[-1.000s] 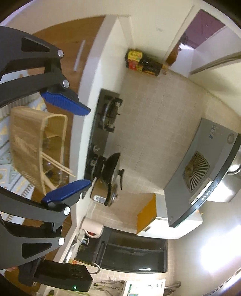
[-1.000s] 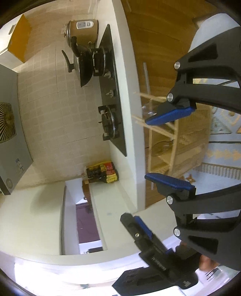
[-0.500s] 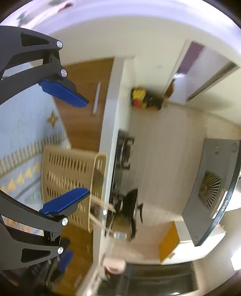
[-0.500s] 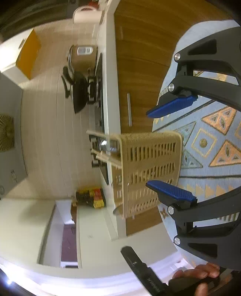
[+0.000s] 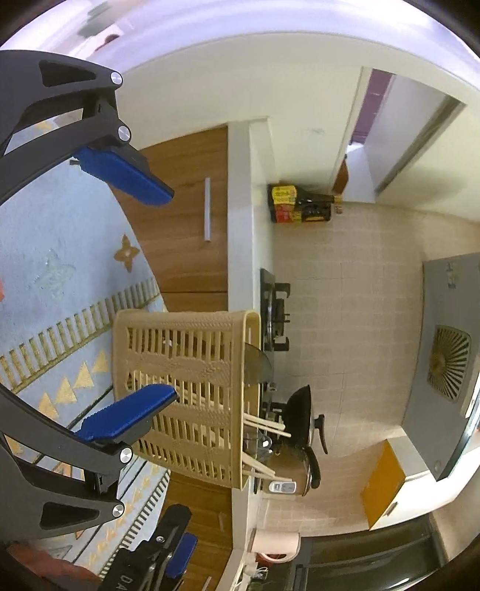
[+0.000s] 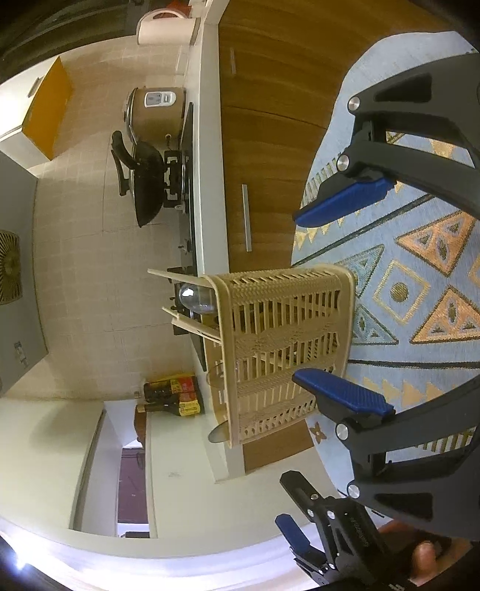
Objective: Organize utensils
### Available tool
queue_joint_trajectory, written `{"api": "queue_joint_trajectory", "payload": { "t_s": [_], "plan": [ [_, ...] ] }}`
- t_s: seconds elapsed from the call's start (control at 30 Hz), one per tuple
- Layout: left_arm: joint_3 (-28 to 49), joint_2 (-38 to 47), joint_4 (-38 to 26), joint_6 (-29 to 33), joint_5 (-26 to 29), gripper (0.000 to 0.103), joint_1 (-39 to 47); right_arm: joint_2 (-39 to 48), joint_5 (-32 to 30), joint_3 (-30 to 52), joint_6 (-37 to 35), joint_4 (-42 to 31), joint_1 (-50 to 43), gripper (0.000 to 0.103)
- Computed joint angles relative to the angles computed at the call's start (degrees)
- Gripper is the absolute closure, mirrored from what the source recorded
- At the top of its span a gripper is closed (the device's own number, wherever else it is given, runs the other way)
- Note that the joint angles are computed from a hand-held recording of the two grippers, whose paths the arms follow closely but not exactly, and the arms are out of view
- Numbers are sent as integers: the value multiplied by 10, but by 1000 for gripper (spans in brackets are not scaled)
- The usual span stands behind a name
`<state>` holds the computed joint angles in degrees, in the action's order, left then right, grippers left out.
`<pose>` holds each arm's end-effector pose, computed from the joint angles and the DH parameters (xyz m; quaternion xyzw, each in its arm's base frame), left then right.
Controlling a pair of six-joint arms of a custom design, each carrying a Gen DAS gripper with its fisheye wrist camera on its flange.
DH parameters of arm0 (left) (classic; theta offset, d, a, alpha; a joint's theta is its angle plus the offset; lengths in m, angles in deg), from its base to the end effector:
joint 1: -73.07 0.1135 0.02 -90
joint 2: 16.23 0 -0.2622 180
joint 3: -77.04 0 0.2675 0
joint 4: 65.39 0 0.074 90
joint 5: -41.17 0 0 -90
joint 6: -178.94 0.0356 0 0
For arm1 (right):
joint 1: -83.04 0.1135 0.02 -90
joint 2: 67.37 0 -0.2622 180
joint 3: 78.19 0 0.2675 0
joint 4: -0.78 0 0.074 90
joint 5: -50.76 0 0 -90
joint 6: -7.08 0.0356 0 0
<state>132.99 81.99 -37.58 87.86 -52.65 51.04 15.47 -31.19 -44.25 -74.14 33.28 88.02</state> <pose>0.3360 -0.1334 0.1657 0.1236 0.7806 -0.0968 0.6050 0.2674 0.0183 0.1412 0.0685 0.7969 0.0158 0.6000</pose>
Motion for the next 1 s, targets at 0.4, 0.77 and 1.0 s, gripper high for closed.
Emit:
{"api": "queue_joint_trajectory", "payload": {
  "t_s": [0.4,0.77,1.0],
  "plan": [
    [13,1,-26,-9,4,8,5,17,-14,20,-15,-24,5,25],
    [30,7,-50,-13,0,8,2,18,-29,30,2,-45,-6,23],
    [31,9,-52,-2,-4,8,-3,18,-28,31,-3,-46,-2,21]
  ]
}}
